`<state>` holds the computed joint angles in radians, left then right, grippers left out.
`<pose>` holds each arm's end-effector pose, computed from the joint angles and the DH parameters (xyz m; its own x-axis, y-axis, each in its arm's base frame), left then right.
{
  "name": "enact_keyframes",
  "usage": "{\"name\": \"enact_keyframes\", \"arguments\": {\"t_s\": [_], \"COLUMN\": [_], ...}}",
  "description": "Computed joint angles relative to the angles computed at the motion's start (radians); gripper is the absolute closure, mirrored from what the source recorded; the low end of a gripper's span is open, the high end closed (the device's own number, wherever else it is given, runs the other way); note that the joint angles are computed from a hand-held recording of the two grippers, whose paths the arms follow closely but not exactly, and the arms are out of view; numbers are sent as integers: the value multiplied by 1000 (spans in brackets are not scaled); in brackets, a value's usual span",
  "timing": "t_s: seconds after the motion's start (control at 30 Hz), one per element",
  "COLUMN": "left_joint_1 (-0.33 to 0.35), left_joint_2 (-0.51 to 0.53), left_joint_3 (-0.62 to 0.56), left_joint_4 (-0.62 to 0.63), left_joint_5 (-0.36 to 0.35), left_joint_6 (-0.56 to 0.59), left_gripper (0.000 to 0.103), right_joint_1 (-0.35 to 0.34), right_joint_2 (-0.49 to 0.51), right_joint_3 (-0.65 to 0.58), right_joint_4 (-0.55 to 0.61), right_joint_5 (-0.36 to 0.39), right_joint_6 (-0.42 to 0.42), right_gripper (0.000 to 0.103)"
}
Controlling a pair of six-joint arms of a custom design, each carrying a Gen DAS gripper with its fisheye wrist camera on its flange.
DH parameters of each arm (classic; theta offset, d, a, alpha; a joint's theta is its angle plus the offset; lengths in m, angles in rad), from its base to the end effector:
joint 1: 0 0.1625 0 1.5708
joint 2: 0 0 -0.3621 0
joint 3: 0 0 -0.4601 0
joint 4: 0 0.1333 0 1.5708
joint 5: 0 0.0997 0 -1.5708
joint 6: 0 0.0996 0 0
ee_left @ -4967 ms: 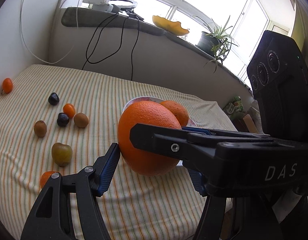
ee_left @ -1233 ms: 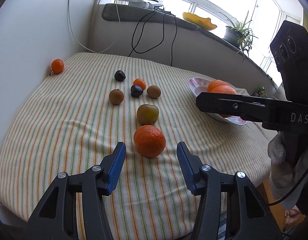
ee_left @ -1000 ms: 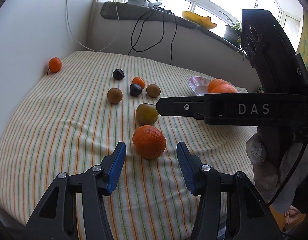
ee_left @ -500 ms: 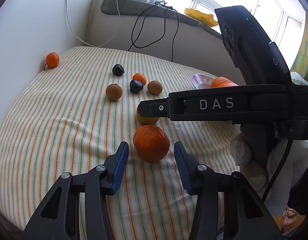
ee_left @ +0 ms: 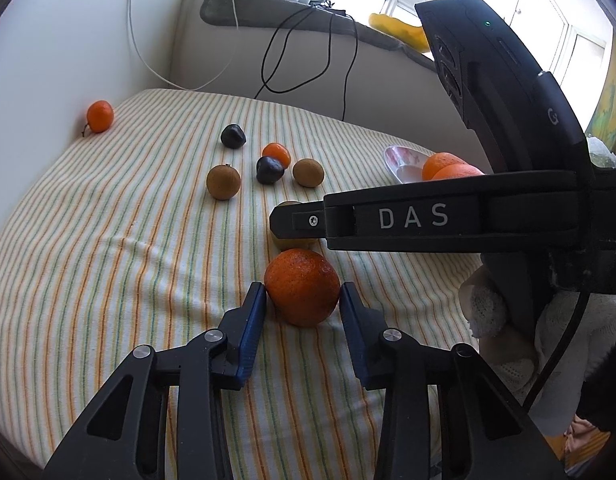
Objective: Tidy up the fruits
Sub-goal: 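Close the left gripper on the tangerine while the right gripper closes on the green-brown fruit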
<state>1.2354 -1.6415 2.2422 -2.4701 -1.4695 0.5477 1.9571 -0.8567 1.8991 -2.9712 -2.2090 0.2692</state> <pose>-0.0221 -0.4989 0.1983 -0.6466 0.7255 -0.2357 0.7629 0.6146 -0.2008 0.2910 -0.5191 -0.0012 -0.8869 0.1254 0.4447 -0.1214 0.8654 -0.4862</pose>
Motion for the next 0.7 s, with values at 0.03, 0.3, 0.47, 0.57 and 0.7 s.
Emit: {"name": "enact_keyframes", "arguments": {"t_s": [0.03, 0.3, 0.47, 0.57, 0.7], "left_joint_1": [1, 6, 3, -2, -12], "left_joint_2": [0, -4, -12, -22, -25], "left_joint_3": [-1, -6, -5, -5, -9], "left_joint_4": [1, 11, 13, 16, 16], "left_joint_5": [-1, -14, -18, -24, -34], "left_joint_6": [0, -4, -9, -11, -18], "left_gripper": [67, 67, 67, 67, 67], "right_joint_1": [0, 22, 46, 60, 77], "right_joint_2": [0, -15, -46, -73, -118], "right_joint_3": [0, 20, 51, 78, 122], "right_joint_4": [-1, -41, -68, -87, -119], "right_joint_5": [-1, -16, -37, -50, -72], "right_joint_6": [0, -8, -17, -18, -16], "right_gripper": [71, 72, 72, 72, 72]}}
